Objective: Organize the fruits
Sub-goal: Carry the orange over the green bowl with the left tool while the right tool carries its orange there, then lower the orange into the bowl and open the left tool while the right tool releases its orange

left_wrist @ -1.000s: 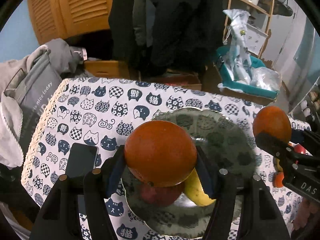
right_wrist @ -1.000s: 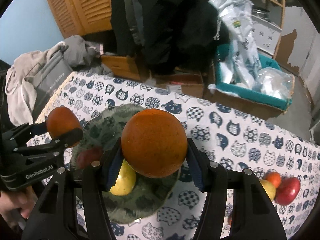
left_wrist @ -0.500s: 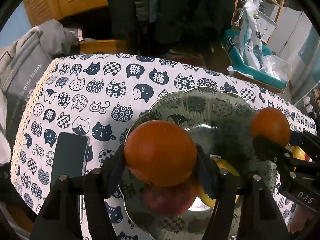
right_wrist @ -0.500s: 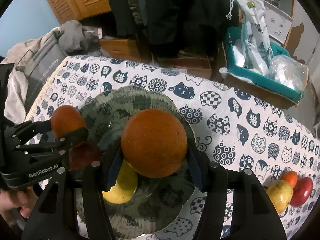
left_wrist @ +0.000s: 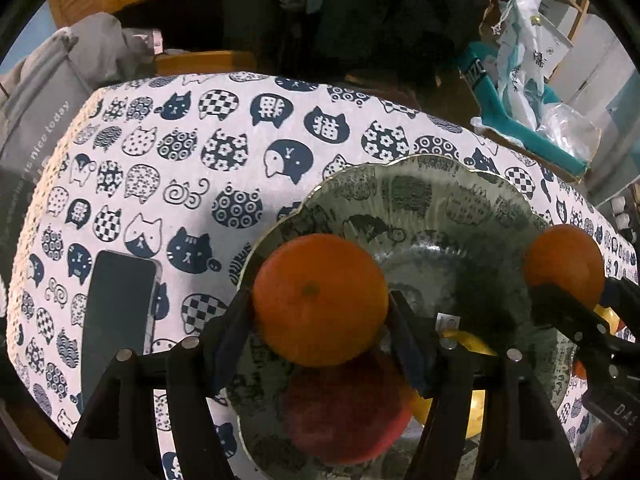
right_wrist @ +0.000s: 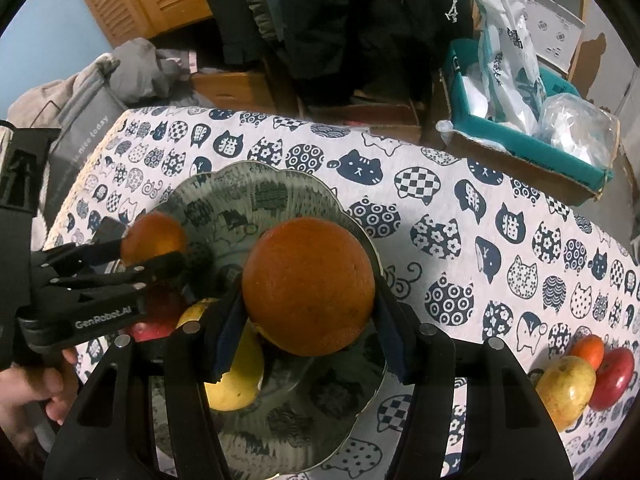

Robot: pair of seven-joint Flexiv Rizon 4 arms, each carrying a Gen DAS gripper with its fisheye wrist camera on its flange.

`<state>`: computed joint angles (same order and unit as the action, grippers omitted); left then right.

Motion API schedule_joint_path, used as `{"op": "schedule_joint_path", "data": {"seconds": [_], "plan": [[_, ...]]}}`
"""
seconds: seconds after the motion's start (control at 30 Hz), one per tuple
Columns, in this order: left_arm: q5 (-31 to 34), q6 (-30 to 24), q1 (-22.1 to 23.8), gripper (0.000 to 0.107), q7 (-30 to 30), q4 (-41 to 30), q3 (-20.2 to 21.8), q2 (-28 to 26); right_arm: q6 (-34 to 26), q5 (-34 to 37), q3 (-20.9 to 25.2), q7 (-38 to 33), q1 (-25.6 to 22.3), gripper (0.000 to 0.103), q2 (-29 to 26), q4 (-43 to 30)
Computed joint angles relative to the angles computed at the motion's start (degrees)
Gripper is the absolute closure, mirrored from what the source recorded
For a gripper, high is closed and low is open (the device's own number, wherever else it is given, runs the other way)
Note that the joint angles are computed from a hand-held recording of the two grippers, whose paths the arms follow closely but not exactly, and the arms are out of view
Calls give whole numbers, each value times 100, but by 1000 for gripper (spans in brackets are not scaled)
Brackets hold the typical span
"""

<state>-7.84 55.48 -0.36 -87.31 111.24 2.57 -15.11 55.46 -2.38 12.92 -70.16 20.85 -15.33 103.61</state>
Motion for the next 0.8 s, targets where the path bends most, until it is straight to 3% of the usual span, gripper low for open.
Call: {"op": "schedule_joint_path", "data": {"seconds": [0.1,0.2,0.8], "plan": [[101,71,-39,37,32,-6,-2,3,6,34,10,-33,-10,43,-13,-5],[387,87,-130,26,-99,-69,70,38,9,98,36,-80,-13,43,-33,-35],[872,104,90,26,-556,476,223,831,-355,158,81,-105,214,40,-491,-498]]}}
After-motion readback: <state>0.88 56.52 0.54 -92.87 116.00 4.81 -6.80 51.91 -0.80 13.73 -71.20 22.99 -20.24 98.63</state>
